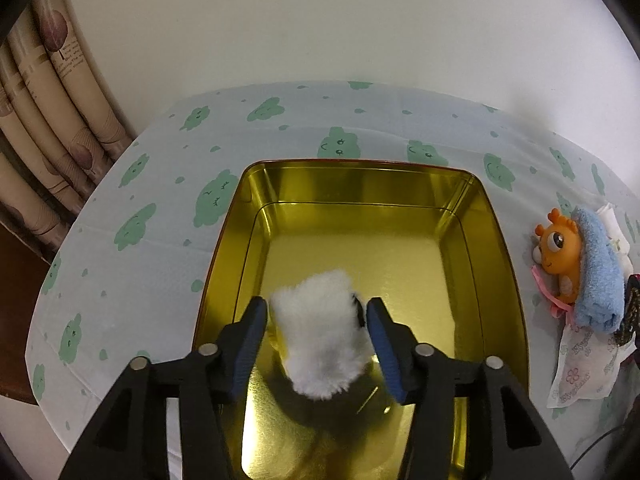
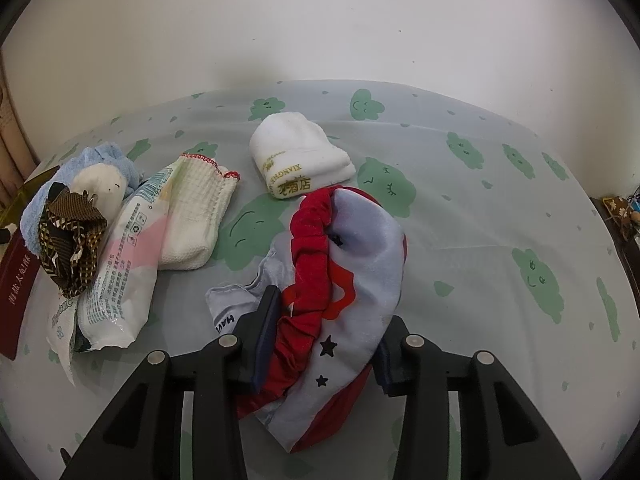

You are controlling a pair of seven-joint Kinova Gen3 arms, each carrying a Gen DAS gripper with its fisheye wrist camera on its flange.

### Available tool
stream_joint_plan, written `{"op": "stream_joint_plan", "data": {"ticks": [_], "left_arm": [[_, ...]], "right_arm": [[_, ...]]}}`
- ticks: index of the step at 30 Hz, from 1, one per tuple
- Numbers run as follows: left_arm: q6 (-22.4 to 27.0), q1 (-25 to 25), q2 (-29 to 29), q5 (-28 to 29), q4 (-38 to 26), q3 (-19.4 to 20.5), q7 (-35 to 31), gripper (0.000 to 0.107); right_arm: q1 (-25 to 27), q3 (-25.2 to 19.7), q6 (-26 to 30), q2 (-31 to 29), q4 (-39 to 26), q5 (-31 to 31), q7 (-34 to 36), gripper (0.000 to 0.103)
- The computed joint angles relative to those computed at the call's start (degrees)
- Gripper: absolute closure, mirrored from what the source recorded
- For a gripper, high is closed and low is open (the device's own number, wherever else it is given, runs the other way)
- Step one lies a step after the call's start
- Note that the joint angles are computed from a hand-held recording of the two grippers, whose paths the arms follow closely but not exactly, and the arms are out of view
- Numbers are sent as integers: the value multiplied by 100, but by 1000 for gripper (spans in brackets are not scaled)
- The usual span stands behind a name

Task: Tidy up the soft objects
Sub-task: 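Carry the white fluffy sock into the tin with the left gripper while the right gripper grasps the red-and-white sock, then carry the red-and-white sock into the tin and release it with the right gripper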

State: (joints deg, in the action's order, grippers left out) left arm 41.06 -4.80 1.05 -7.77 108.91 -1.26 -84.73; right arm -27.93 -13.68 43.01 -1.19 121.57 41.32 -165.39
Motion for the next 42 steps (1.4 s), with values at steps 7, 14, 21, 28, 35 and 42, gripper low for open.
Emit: {"op": "stream_joint_plan", "data": {"ticks": [7,14,21,28,35,42], "left_arm": [[-111,-34,-254,119,142,-16,-171,48],[-256,13,-842,-424,629,222,475,48],[-587,-227,-1615,-1129,1313,652,1409,48],[-901,-610,-2135,-1480,1761,962,1981,48],[-1051,-672,-2421,-1235,2032,715,1638,48],[-1170,-928,-2525,-1020,2073,617,1531,48]], "right_arm": [[-6,0,4,3,-4,-2,-2,64],[-24,-12,47,9,-13,16,-16,64],[-8,-1,0,-23,20,2,-15,65],[33,-42,2,-81,20,25,-33,74],[-163,-233,716,-158,-292,144,-133,80],[-277,-434,1261,-419,-783,212,6,80]]}}
